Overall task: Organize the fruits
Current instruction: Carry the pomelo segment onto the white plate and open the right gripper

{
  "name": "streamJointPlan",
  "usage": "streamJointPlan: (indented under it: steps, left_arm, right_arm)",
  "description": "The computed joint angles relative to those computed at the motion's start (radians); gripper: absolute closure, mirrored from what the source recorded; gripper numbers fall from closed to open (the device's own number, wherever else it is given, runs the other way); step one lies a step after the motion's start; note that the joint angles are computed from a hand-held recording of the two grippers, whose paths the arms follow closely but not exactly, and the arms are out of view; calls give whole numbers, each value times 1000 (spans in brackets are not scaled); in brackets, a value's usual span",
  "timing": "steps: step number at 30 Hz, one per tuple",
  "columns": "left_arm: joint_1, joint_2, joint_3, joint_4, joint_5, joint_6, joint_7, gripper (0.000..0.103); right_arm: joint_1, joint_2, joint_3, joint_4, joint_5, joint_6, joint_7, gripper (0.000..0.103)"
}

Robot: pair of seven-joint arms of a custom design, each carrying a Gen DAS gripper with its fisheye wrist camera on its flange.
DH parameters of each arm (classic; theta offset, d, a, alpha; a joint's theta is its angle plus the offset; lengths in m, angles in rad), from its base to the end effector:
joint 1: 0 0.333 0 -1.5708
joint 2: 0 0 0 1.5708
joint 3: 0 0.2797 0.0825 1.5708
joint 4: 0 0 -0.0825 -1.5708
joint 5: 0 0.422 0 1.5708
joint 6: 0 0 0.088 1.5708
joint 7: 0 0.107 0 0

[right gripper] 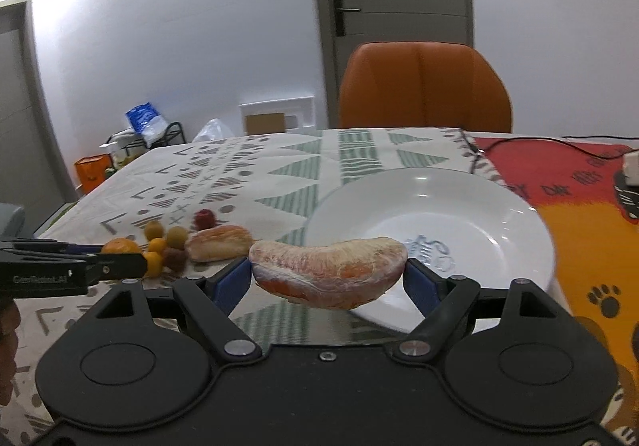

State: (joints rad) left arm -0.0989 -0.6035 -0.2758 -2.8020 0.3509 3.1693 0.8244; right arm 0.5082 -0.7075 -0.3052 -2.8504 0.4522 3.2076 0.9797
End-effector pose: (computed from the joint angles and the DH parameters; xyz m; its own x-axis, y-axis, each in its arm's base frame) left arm 0.3978 -0.1836 0.4230 -0.1043 -0.9795 0.1724 -0.5954 -0.0774 -0.7997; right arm 0.4159 0.0511 0.4373 0.3139 -0.9475 -0.0616 -0.4982 -0.1092 -0.8602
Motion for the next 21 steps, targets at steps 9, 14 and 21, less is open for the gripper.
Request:
streamJointPlan:
  steps: [9,14,21]
  left_arm:
    - [9,59,-24,54,15,18,7,66]
    - [20,93,-44,94,27,24,12,66]
    - [38,138,-71,144,46,29,14,66]
  right_arm:
    - [-52,21,2,1,-9,27,19,23]
    - [-55,39,-18,10,-24,50,30,23]
    - [-40,62,-52,17,-48,78,50,18]
